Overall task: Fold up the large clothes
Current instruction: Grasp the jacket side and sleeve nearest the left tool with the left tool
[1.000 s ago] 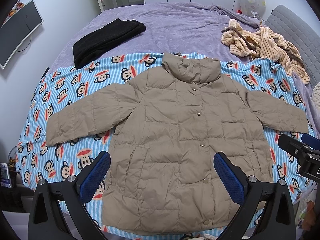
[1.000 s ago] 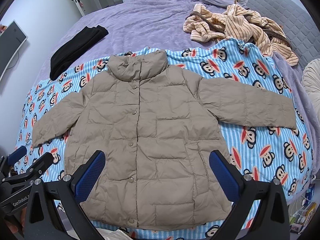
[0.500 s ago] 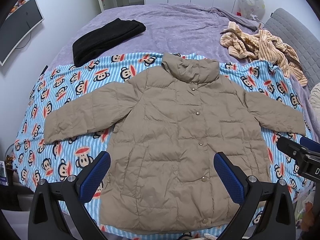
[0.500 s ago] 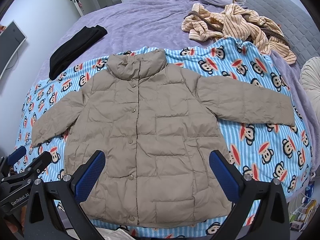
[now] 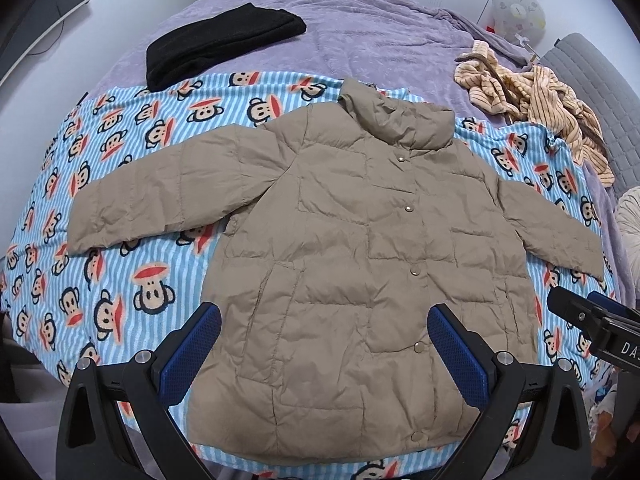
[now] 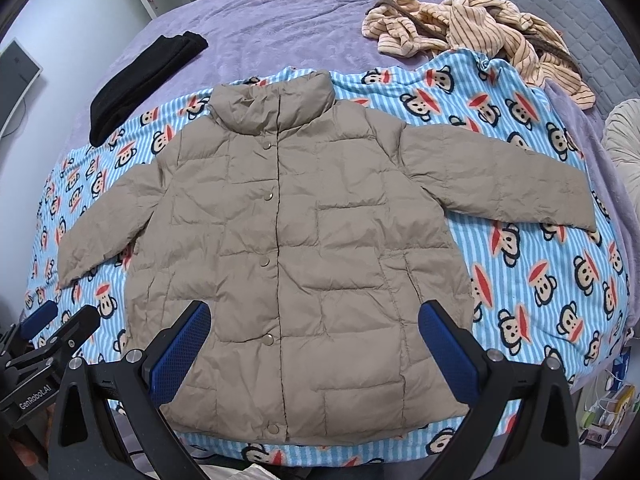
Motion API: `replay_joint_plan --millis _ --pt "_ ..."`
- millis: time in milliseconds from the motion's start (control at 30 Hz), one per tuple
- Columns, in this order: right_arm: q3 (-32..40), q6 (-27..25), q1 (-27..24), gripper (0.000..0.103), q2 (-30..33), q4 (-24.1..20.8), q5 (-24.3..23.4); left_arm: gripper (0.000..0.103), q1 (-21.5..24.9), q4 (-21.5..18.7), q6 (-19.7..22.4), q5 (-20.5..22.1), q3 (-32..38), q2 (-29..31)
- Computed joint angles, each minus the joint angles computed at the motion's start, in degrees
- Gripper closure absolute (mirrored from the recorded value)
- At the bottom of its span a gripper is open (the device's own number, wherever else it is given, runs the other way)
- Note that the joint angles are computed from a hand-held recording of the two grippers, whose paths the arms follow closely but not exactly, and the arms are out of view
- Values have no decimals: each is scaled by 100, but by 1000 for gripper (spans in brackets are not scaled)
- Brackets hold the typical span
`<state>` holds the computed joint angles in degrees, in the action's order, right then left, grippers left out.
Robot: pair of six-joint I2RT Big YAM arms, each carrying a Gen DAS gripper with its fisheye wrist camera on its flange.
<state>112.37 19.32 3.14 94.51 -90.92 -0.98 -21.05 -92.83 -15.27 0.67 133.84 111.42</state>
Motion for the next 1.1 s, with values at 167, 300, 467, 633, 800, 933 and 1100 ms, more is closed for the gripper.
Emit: replay_joint_plan --millis 167,300,467,633,800,933,1100 --pt "-44 86 138 0 188 64 -103 0 301 390 -67 189 -602 -101" --pt "-95 198 293 0 426 199 -247 0 633 926 -132 446 -1221 -197" --pt "-222 166 483 0 683 578 -405 0 1123 1599 -400 712 -1704 -58" --pt "-392 314 627 0 964 1126 -890 0 1732 2462 -802 902 -2008 189" --pt "-316 361 770 0 1320 1453 -1265 0 2256 3015 -1261 1015 -1958 643" --pt "-102 438 835 0 1632 1510 -1534 0 2550 3255 -1518 1163 -1695 1050" --pt "149 417 883 0 1904 1650 -1590 1 2691 3682 -1919 1038 -1316 1375"
